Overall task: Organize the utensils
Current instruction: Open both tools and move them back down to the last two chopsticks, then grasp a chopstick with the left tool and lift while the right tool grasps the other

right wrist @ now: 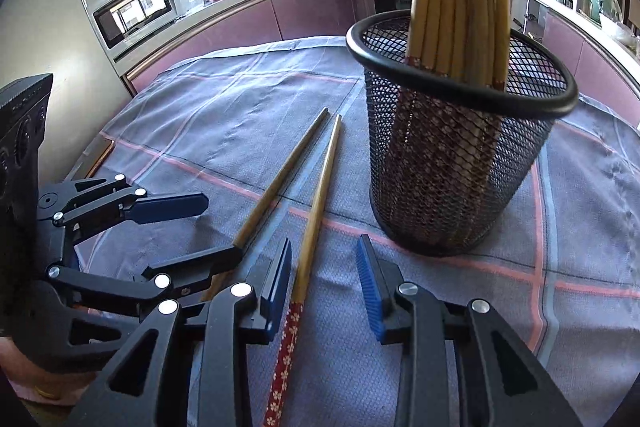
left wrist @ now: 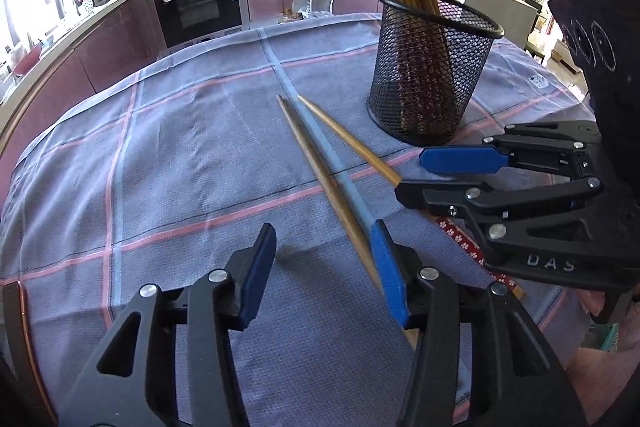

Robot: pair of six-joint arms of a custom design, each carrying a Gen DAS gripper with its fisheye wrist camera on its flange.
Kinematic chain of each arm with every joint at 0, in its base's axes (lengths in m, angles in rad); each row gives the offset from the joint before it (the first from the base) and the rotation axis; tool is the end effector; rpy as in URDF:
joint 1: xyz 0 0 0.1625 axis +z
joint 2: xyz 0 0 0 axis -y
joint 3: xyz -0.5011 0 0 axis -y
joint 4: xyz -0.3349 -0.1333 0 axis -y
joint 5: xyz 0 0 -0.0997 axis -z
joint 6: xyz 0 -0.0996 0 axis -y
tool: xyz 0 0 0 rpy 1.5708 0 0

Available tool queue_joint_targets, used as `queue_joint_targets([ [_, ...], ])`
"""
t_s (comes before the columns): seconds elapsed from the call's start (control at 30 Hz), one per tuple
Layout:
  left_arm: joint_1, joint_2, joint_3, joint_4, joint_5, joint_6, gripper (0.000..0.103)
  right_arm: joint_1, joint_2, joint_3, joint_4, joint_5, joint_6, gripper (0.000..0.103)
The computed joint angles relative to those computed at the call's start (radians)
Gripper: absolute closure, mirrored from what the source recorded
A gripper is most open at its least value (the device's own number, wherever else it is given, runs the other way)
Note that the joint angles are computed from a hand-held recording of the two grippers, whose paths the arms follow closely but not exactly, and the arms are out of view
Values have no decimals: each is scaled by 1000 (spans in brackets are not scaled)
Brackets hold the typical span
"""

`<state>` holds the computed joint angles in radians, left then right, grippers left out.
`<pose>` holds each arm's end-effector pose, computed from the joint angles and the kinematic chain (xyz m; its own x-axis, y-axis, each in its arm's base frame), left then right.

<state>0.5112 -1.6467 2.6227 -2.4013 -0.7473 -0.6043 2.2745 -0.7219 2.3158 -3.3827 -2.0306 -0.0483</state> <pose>-0.1070 -0.2967 0.3033 -0.6876 0.2556 -0.6796 0.5739 0.7647 -0.2931 0.3818 -0.3121 0.0932 -0.7140 -0.5420 0.4432 -0.6670 0.7191 -0.1951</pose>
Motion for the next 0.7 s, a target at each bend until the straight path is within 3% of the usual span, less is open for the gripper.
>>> queue_joint_targets([
  [0.13,-1,-21,-12,43,-1,-16,56,-3,5,-4,-7,0,-5,73],
  [0.3,32,-22,-19,1,-13,18,61,-2,10,-6,-15,-8,-5,77],
  [0.7,167,70,-64,-180,-57,166,70,1,35,-22,-39,-16,1,79],
])
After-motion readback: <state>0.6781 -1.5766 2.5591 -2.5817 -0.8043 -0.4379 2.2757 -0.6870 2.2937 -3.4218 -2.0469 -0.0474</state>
